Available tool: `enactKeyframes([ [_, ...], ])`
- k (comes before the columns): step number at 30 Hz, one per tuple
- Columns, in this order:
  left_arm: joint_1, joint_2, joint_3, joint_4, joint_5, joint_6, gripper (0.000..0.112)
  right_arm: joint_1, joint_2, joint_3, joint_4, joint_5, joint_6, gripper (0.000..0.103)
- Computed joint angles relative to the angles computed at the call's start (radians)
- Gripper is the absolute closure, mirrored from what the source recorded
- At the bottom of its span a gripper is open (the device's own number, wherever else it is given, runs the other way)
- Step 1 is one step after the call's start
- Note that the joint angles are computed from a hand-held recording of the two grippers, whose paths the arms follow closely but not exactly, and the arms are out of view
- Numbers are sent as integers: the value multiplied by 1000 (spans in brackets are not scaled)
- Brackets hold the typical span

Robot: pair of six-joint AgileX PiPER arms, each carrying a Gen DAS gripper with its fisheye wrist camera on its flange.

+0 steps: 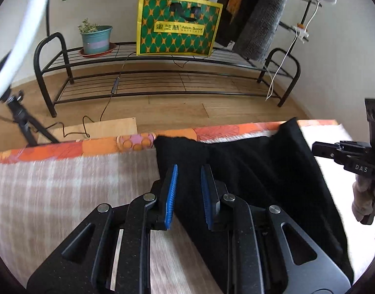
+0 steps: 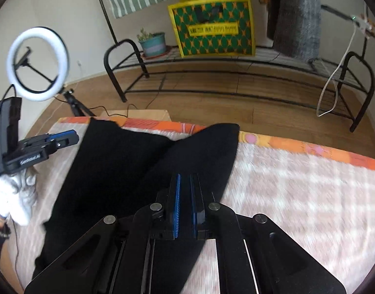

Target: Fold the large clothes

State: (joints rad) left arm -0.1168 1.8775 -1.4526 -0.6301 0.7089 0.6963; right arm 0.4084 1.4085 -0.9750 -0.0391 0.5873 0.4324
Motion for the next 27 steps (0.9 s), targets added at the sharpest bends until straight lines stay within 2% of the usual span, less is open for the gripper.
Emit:
enactKeyframes([
  [2, -27, 51, -53, 64, -22, -56, 94, -2, 74, -32, 12, -20, -32, 97],
  [5, -72, 117, -115, 189, -43, -152, 94, 45, 154, -75, -85, -9, 13, 97],
  [7, -93, 123, -98, 208, -99, -143, 94, 50, 173, -92, -122, -9, 28, 97],
  [10, -76, 128, -128, 186, -53, -128, 94, -4, 176, -99, -11, -6, -58, 93],
  [12, -24, 70, -80, 66, -68, -48, 94, -26, 150, -92, 36, -1, -103, 93],
  [13, 5, 53, -69, 8, -58, -18, 91, -48, 108, -60, 93, -33, -156, 92],
  [14, 43, 56, -86, -42, -13, 5, 86, -75, 80, -40, 151, -47, -210, 87],
  [15, 83, 64, -106, -69, 43, 1, 72, -106, 38, -9, 211, -61, -261, 78],
  [16, 106, 83, -137, -80, 84, -13, 68, -130, 21, 6, 246, -72, -294, 73],
  [17, 131, 103, -160, -101, 134, -18, 67, -166, -9, 30, 270, -76, -309, 66],
  [18, 157, 131, -189, -128, 197, -26, 66, -195, -18, 41, 308, -78, -342, 66],
  [19, 165, 147, -203, -136, 224, -36, 65, -245, -25, 57, 386, -74, -403, 66],
  [23, 124, 188, -223, -82, 218, -69, 65, -358, 17, 83, 689, -59, -654, 66],
  [25, 97, 202, -229, -63, 203, -84, 65, -363, 54, 73, 744, -58, -700, 66],
  [27, 67, 193, -211, -40, 147, -95, 64, -341, 100, 52, 726, -79, -668, 66],
])
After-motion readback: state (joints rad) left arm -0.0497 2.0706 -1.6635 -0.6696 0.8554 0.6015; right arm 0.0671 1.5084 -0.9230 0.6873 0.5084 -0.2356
